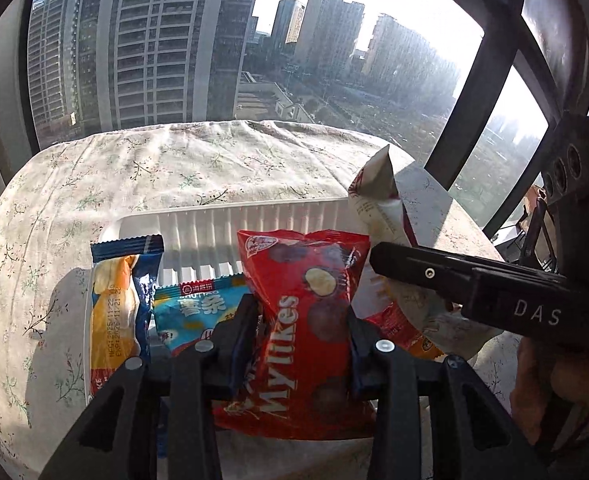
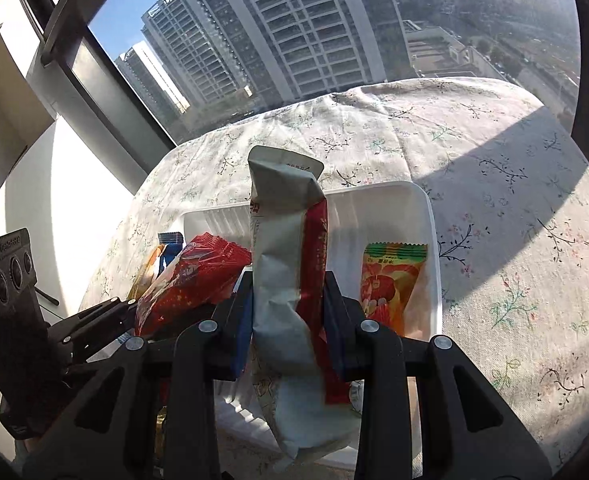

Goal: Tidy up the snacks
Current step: 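Carry both bags over the tray with both tools and open to drop them, then reach the left tool to the clear green-trimmed packet and grasp it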

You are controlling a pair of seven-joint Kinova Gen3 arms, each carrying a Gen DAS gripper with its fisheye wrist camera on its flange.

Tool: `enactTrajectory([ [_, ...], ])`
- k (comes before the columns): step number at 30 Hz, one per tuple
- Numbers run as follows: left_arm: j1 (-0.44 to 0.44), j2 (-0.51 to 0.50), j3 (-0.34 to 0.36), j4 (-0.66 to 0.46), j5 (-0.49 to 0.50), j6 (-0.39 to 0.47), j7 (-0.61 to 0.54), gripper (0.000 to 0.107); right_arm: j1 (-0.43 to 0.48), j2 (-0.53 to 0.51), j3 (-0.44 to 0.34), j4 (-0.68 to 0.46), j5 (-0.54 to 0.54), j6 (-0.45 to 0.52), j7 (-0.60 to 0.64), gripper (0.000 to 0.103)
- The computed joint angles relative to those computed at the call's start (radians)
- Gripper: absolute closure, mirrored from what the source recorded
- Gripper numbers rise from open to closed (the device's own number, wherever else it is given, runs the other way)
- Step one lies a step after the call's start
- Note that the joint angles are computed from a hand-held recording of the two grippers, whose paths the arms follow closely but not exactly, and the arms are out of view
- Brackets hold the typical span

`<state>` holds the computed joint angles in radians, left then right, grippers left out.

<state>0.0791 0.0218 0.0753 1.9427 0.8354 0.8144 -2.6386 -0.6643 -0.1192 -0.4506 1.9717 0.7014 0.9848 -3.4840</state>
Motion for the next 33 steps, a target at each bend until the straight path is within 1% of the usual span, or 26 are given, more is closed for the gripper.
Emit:
enactTrajectory([
  [7, 0.005, 0.002, 0.005, 0.021, 0.005, -0.021, -0.015, 0.06, 0.017, 0.017, 0.031, 0.041, 0.011, -0.056, 0.003, 0.071],
  [10, 0.004, 0.001, 0.003, 0.024, 0.014, -0.018, -0.03, 0.053, 0.019, 0.028, 0.042, 0.048, 0.008, -0.071, 0.013, 0.07],
  [12, 0.001, -0.004, 0.0, 0.028, 0.021, -0.014, -0.039, 0.044, 0.018, 0.029, 0.044, 0.053, 0.007, -0.075, 0.01, 0.07],
  [13, -0.001, -0.007, -0.003, 0.031, 0.025, -0.011, -0.045, 0.042, 0.017, 0.028, 0.044, 0.054, 0.009, -0.074, 0.008, 0.07],
  [16, -0.004, -0.01, -0.008, 0.031, 0.031, -0.004, -0.055, 0.042, 0.014, 0.024, 0.041, 0.057, 0.014, -0.074, 0.004, 0.07],
  [20, -0.009, -0.018, -0.013, 0.036, 0.036, 0.008, -0.067, 0.042, 0.003, 0.017, 0.026, 0.051, 0.018, -0.05, -0.005, 0.07],
  [23, -0.016, -0.043, -0.027, 0.045, 0.045, 0.03, -0.08, 0.04, -0.012, 0.014, 0.005, 0.036, 0.026, -0.004, -0.012, 0.07],
  [24, -0.02, -0.052, -0.034, 0.049, 0.051, 0.038, -0.089, 0.038, -0.021, 0.013, -0.006, 0.026, 0.031, 0.023, -0.016, 0.068],
  [25, -0.024, -0.063, -0.042, 0.053, 0.06, 0.048, -0.101, 0.037, -0.03, 0.011, -0.016, 0.019, 0.038, 0.047, -0.022, 0.063],
  [26, -0.029, -0.076, -0.053, 0.058, 0.07, 0.059, -0.114, 0.033, -0.043, 0.008, -0.032, 0.006, 0.046, 0.082, -0.03, 0.06],
  [28, -0.04, -0.106, -0.076, 0.066, 0.082, 0.086, -0.136, 0.027, -0.07, 0.0, -0.062, -0.013, 0.063, 0.146, -0.049, 0.047],
  [29, -0.047, -0.12, -0.09, 0.071, 0.087, 0.1, -0.145, 0.022, -0.084, -0.002, -0.08, -0.022, 0.072, 0.18, -0.063, 0.043],
  [30, -0.053, -0.135, -0.104, 0.075, 0.089, 0.117, -0.154, 0.019, -0.1, -0.005, -0.099, -0.028, 0.084, 0.214, -0.084, 0.036],
  [31, -0.062, -0.15, -0.121, 0.081, 0.092, 0.135, -0.166, 0.017, -0.118, -0.013, -0.119, -0.031, 0.096, 0.245, -0.107, 0.031],
  [33, -0.079, -0.185, -0.151, 0.1, 0.088, 0.159, -0.18, 0.011, -0.153, -0.021, -0.164, -0.035, 0.117, 0.303, -0.163, 0.027],
])
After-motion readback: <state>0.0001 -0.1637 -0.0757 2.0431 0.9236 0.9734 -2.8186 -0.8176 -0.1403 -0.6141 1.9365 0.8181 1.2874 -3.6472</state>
